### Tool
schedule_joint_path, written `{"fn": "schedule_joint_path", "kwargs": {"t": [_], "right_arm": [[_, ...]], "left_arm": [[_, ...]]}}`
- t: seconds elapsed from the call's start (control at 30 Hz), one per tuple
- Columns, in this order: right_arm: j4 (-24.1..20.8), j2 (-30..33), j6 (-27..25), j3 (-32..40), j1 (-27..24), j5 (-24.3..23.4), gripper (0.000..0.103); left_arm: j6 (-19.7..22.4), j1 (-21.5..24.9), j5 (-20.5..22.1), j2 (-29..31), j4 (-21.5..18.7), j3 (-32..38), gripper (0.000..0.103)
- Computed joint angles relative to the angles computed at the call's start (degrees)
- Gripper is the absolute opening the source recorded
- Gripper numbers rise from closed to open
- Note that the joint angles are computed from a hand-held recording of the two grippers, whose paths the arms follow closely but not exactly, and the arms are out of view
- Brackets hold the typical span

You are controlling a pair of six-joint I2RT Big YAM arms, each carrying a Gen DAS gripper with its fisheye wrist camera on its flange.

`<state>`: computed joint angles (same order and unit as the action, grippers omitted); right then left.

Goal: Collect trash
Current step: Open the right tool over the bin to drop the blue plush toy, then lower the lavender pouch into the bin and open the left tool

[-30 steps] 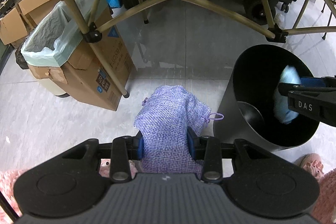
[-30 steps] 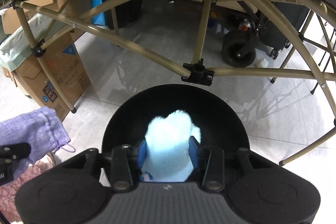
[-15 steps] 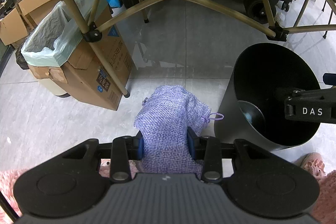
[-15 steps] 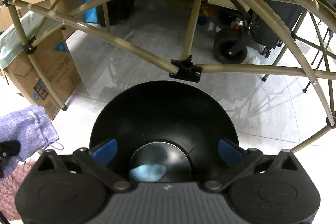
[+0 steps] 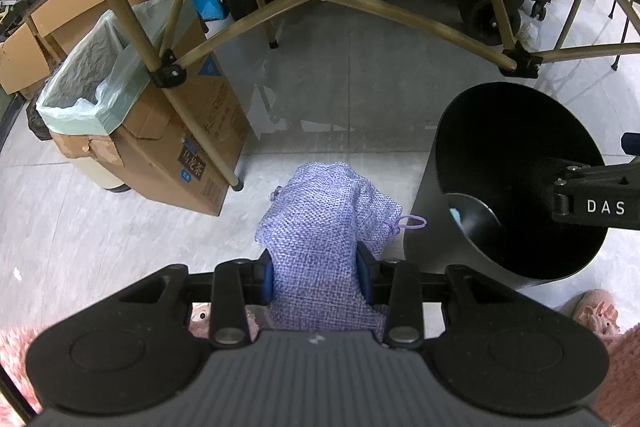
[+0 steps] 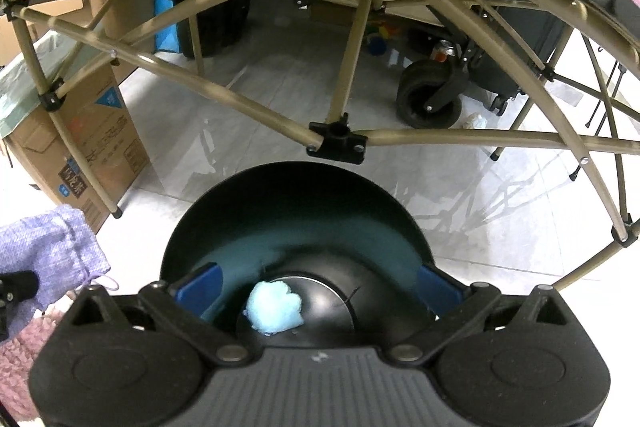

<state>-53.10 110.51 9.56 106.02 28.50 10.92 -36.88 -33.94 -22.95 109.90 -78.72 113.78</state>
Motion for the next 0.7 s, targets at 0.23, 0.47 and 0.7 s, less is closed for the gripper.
{"fn": "schedule_joint_path", "kwargs": {"t": [0.23, 0.47, 0.7], "right_arm": [[1.5, -1.9, -0.3, -2.2, -1.2, 0.6, 0.103], [3.1, -4.2, 0.1, -5.1, -3.2, 0.5, 0.103], [4.7, -6.7, 1.3, -8.4, -5.4, 0.4, 0.103]], "left_arm": [[1.0, -0.5, -0.7, 1.4, 0.2, 2.7, 0.038], [2.5, -1.0, -0.6, 3.9, 0.3, 7.4, 0.038], [5.0, -2.0, -0.8, 7.8, -0.6, 14.0, 0.038]]}}
